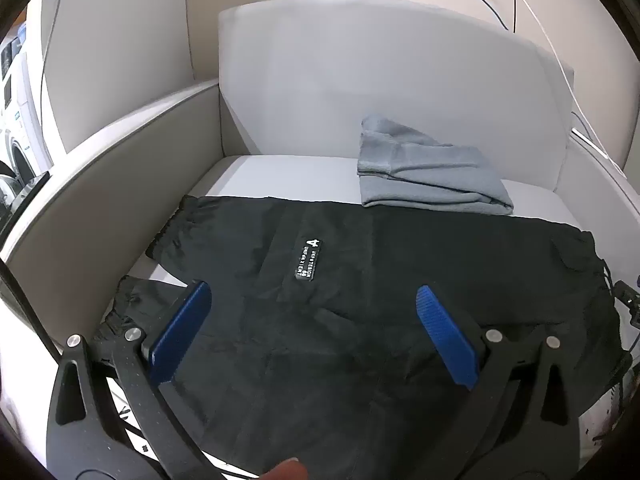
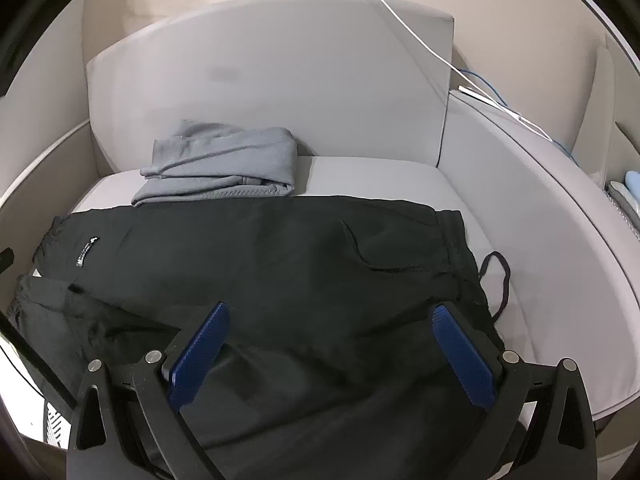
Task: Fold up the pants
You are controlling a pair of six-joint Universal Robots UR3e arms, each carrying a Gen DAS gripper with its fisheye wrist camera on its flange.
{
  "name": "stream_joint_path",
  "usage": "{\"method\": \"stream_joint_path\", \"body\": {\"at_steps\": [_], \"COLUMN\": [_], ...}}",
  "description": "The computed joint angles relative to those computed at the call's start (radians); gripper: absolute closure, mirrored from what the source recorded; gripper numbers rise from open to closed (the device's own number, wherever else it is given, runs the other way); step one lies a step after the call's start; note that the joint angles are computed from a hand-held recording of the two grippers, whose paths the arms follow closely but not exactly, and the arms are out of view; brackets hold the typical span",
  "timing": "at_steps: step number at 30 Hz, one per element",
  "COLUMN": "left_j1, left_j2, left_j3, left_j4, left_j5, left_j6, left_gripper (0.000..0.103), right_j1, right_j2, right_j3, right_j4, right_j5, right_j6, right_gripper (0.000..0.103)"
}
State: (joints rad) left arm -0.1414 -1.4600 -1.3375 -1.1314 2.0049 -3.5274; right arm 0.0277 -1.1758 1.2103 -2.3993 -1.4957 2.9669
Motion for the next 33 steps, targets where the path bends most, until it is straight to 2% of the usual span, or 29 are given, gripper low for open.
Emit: {"method": "stream_joint_path", "body": {"at_steps": [2,3,4,5,6,7,8,13,33], "left_j1": [0.003,-0.036,-0.054,-0.029,0.022,0.032,0.033,0.013,0.011], "left_j2": [0.004,-0.028,-0.045,-0.026,0.019,0.027,0.029,0.003,0.01], "left_j3": [-0.004,0.032,0.054,0.035,-0.009,-0.011,-0.006,-0.01,-0.05], "left_j4": [0.006,-0.004,-0.011,-0.004,0.024,0.021,0.014,0.014,0.037], "left_j5": [-0.012,0.038,0.048,0.023,-0.038,-0.05,-0.05,-0.019,-0.019], "left_j6": [-0.001,-0.009,-0.013,-0.018,-0.002,0.005,0.007,0.009,0.017], "left_gripper": [0.001,0.001,0.001,0.001,0.001,0.001,0.001,0.001,0.001], "right_j1": [0.008,0.012,0.018,0.027,0.028,0.035,0.011,0.024,0.002], "right_j2": [0.01,0.013,0.017,0.021,0.025,0.027,0.017,0.005,0.018], "right_j3": [-0.019,-0.026,-0.032,-0.037,-0.039,-0.04,-0.03,-0.024,-0.047], "right_j4": [0.014,0.018,0.019,0.019,0.017,0.016,0.021,0.023,0.058], "right_j5": [-0.015,-0.018,-0.027,-0.037,-0.04,-0.046,-0.007,-0.02,0.0], "right_j6": [-0.001,0.004,0.009,0.013,0.012,0.013,0.022,0.011,-0.002], "right_gripper": [0.0,0.0,0.0,0.0,0.0,0.0,0.0,0.0,0.0]}}
